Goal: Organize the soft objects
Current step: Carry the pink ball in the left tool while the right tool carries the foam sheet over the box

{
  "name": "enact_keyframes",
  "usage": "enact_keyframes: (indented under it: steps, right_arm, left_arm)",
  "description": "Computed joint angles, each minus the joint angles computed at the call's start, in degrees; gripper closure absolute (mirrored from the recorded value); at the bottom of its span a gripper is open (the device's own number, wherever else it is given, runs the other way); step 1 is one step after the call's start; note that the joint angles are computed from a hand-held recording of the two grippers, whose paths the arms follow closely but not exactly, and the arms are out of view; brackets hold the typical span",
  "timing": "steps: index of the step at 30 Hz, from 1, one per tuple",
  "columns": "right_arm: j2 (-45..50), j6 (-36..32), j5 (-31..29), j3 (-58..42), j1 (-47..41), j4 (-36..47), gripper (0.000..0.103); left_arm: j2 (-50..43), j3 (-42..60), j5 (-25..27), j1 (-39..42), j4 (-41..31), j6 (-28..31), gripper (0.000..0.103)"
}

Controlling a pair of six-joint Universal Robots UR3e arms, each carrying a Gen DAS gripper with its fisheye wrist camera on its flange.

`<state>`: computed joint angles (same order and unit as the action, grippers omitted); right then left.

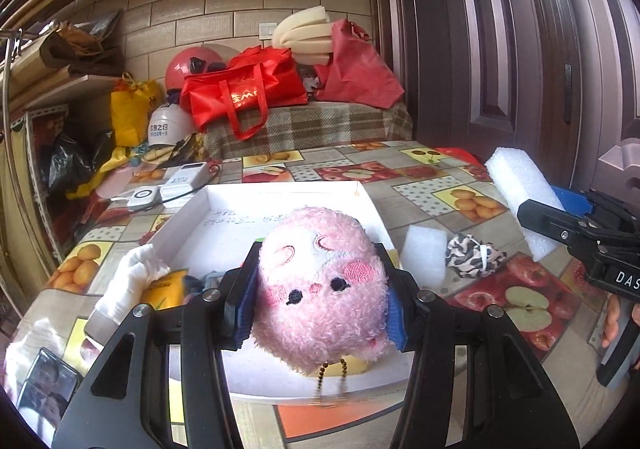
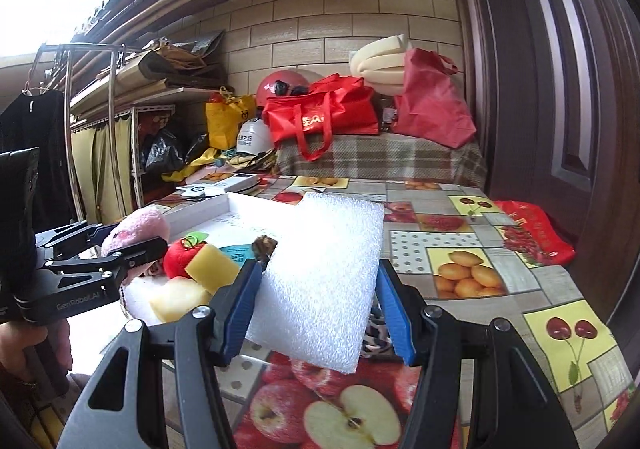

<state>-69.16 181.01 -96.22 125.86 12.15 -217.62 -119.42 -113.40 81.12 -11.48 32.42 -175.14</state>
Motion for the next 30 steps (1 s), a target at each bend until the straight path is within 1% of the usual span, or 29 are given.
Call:
enact_keyframes:
  steps: [4,10,15,19,23,30]
  right_arm:
    - [2.80,-0.05,-0.09,-5.31,1.66,4.04,0.045]
    - [8.20,-1.63,-2.24,-13.44,4.99,7.24,0.045]
    - [11.24,-2.21,-2.70,-18.84,6.04,9.89,0.045]
    - [13.48,-1.65,-2.33,-23.28,5.92,12.60,0.045]
    - [16.14,-1.65,-2.43,-28.61,5.80,15.52,0.045]
    - [20.86,-1.45,-0.96,-38.19,4.94,20.76,0.045]
  left_arm:
    - [-1.02,0.76,1.01,0.76,0.80,0.26,0.052]
    - [-1.61,2.08,0.76,2.88,-0.28,-0.76,0.051]
    - [-3.09,5.67,1.76,3.96,-3.15,-0.70,0.051]
    - [-4.07,8.55,0.42,6.38,-6.25,-2.98,0.051]
    - [-4.98,10.20,0.00,8.08,-6.89,-4.70,0.051]
    - [-7.35,15.46,0.98,8.30,-10.35,-5.22,0.051]
